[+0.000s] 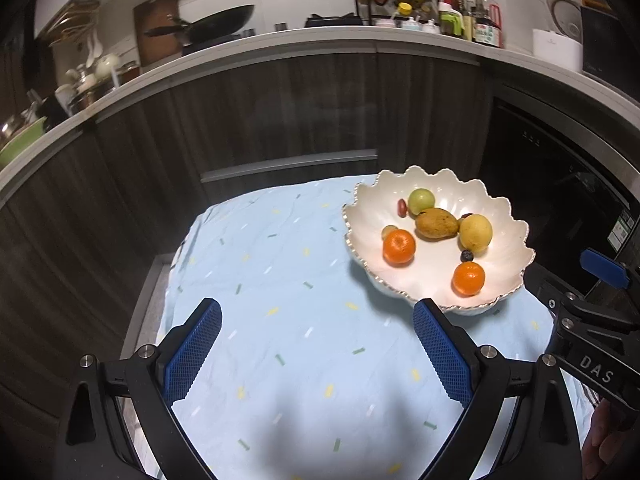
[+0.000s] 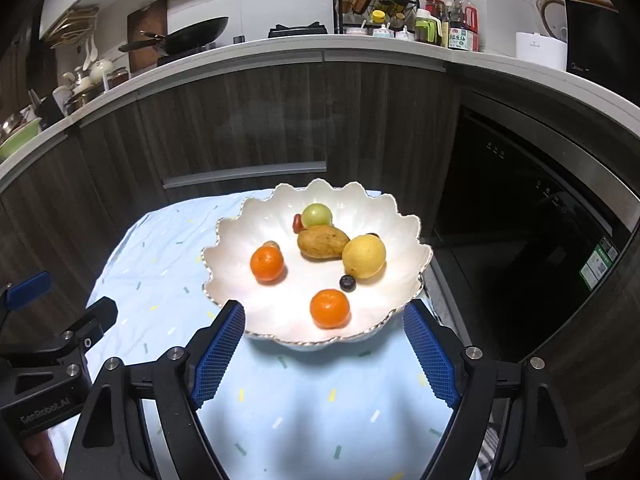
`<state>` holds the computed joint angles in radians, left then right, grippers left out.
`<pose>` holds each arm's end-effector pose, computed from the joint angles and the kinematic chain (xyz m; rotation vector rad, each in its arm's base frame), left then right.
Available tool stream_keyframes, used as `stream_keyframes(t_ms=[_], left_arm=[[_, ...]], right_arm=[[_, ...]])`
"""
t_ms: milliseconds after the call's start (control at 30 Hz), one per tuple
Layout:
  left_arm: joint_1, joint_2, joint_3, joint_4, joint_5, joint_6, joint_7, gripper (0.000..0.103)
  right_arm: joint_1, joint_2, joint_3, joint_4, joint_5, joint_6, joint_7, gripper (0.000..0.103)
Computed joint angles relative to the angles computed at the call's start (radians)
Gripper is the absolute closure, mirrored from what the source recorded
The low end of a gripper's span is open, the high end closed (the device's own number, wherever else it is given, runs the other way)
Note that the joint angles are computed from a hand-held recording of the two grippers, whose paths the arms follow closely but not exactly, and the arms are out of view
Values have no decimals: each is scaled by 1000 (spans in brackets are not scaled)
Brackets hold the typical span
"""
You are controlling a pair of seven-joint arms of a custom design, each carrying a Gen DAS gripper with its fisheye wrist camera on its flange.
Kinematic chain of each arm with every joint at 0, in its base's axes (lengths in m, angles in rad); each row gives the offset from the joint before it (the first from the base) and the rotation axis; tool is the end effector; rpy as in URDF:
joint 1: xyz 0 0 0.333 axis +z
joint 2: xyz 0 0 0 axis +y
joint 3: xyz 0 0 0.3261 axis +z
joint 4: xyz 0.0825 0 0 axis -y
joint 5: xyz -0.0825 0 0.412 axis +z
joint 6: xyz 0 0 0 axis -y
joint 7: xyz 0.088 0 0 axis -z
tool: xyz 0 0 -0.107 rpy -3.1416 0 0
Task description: Organize fruits
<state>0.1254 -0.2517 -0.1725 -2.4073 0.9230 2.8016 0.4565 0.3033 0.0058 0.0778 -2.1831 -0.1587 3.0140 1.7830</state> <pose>0.5103 -0.0645 0.4591 -1.8967 1.4416 -0.5440 0.5580 0.2360 0.4784 -1.9363 1.4021 -0.5834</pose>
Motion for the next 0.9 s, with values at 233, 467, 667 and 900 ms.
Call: stream_keyframes(t_ms=[233, 467, 667, 900], left_arm=[[6, -79, -5, -71, -24, -24, -8, 5], [20, -179, -30, -157, -36, -47, -28, 5], [27, -241, -47, -211, -62, -59, -47, 5], [12, -307, -68, -272, -99, -83, -63, 5]], right_arm=[[-15, -62, 24, -67, -40, 37, 32, 14], [-28, -133, 60, -141, 45, 69, -42, 14], [-55, -191, 102, -201, 91, 95, -63, 14], [-92, -267, 146, -287, 142, 127, -76, 14]])
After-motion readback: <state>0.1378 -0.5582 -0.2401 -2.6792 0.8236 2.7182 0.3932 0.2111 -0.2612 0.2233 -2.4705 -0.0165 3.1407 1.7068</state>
